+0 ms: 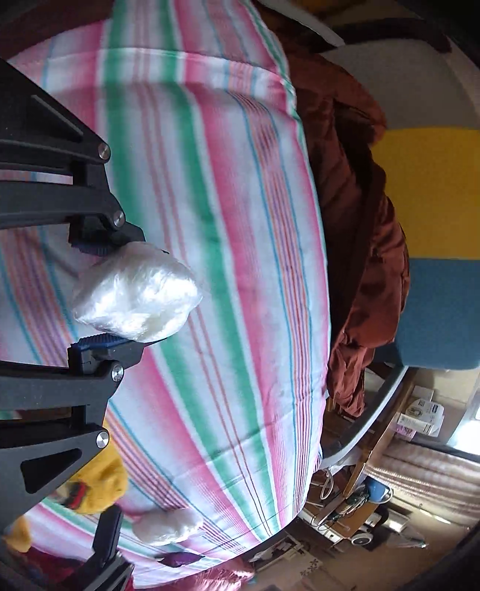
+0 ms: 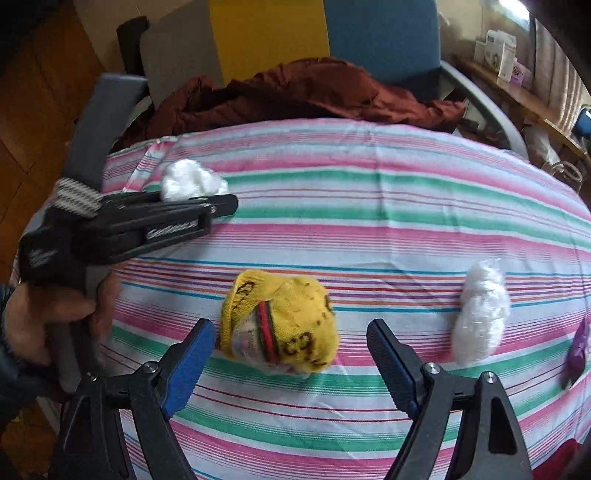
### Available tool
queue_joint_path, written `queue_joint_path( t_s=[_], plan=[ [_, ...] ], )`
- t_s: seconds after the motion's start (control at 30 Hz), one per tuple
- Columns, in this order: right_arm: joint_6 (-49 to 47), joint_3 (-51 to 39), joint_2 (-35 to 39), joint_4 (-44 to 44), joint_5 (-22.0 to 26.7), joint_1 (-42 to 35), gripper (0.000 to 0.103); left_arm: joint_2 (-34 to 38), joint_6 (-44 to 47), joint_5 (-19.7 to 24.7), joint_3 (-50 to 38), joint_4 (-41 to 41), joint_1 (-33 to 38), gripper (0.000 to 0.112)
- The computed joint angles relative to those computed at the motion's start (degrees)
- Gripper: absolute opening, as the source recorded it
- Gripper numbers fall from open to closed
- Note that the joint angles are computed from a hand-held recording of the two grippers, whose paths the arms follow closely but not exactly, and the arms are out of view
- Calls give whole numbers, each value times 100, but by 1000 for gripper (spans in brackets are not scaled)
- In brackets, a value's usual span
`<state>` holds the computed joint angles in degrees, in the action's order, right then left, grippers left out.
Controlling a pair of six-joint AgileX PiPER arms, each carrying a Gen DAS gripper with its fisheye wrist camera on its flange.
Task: Organize objects
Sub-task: 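Grasp a white plastic bundle with the left gripper while the right grasps the yellow knitted toy, then place the white bundle in the gold tray with the left gripper while the right drops the toy there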
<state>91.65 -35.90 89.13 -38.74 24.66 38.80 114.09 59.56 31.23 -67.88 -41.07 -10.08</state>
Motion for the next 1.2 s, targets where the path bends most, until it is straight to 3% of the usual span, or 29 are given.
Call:
queue_joint_path(
  t_s=[0.07, 0.13, 0.17, 0.27, 0.6, 0.93, 1.2],
  plan=[
    [-292, -43, 192, 191, -202, -156, 86, -169, -59, 61, 190, 28, 136, 34],
    [-265, -182, 425, 85, -17, -135, 83, -490, 169, 60, 520, -186, 302, 34],
    [-186, -165, 475, -22, -43, -107, 69, -672, 346, 50, 694, -322, 375, 34],
    [55, -10, 417, -197, -219, -170, 56, -1384, 1100, 295, 1284, -854, 740, 34],
    [509, 120, 155, -401, 341, 106, 55, -2960, 2412, 1846, 2235, -1089, 2685, 34],
    [470, -120, 342, -325, 886, 444, 55, -3239, 3743, 3070, 2239, -1008, 5022, 34],
    [115, -731, 490, 116, 1644, 1000, 55, -2551, 3893, 3779, 1561, -769, 6191, 34]
  ],
)
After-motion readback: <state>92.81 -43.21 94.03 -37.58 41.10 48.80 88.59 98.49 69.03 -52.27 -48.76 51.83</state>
